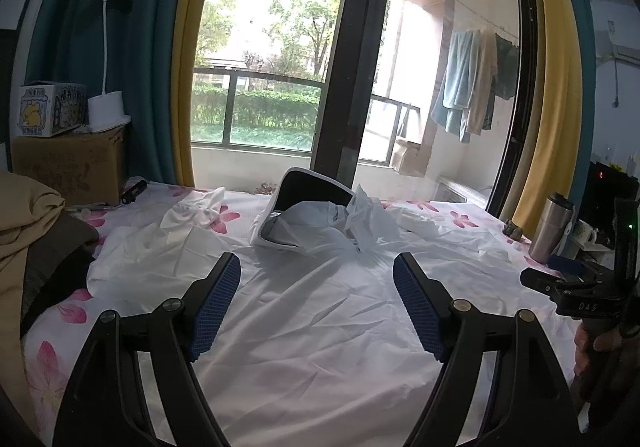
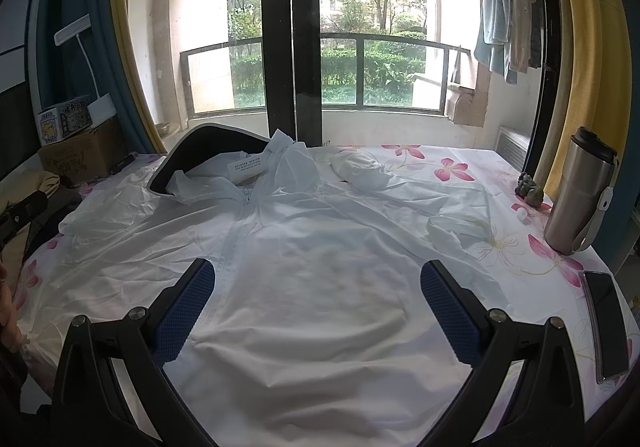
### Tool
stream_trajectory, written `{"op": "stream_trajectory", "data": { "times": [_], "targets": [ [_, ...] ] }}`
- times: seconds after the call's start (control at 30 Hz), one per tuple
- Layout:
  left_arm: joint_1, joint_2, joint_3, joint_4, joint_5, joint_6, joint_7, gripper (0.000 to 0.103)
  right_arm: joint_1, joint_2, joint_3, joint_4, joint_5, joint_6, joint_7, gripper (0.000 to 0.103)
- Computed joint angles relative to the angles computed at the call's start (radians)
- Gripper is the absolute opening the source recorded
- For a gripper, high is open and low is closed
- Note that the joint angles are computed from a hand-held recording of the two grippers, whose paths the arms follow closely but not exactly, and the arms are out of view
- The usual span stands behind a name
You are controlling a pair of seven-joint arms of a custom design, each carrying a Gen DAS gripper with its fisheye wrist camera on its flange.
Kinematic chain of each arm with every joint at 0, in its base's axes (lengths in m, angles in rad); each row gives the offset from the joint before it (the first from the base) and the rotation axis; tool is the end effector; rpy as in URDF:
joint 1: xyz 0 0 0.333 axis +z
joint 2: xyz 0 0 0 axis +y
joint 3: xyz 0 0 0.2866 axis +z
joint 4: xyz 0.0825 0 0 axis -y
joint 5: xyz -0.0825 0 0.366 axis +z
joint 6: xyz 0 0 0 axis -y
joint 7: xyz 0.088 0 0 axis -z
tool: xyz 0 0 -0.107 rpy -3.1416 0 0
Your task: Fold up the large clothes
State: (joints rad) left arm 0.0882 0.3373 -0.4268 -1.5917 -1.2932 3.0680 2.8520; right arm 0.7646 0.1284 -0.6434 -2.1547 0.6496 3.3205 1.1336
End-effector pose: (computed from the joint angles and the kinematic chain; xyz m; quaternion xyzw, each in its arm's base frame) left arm 0.6523 -0.1064 0.5121 -0.4972 0.6461 -0.5154 0.2641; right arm 0.5719 0.0168 0.4541 -0.5828 0.6423 -0.3509 0.3529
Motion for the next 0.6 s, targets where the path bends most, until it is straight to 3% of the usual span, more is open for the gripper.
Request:
{"op": "stream_trajectory", "data": {
  "times": [0.27,0.4,0.53,0.6],
  "targets": [
    [0.005,0.004,-0.004,0.001,0.037,0.001,-0.035,0.082,-0.011,-0.002,0.002,-0.001,-0.029,-0.005,0.025,0.102],
    [-0.006,0.014,0.013,0.004,0.124,-0.024,-0.111,0.082,-0.024,-0.001,0.014,0.001,-0.034,-0.006,0.03,0.102],
    [-0.018,0.038,0.025,0.017,0.266,-0.044,-0.22,0.082,-0.1,0.008,0.075,0.015,-0.077,-0.024,0.066,0.102],
    [-0.035,0.054,0.042,0.035,0.351,-0.055,-0.293,0.082,-0.168,0.016,0.133,0.031,-0.097,-0.041,0.077,0.102]
  ]
}}
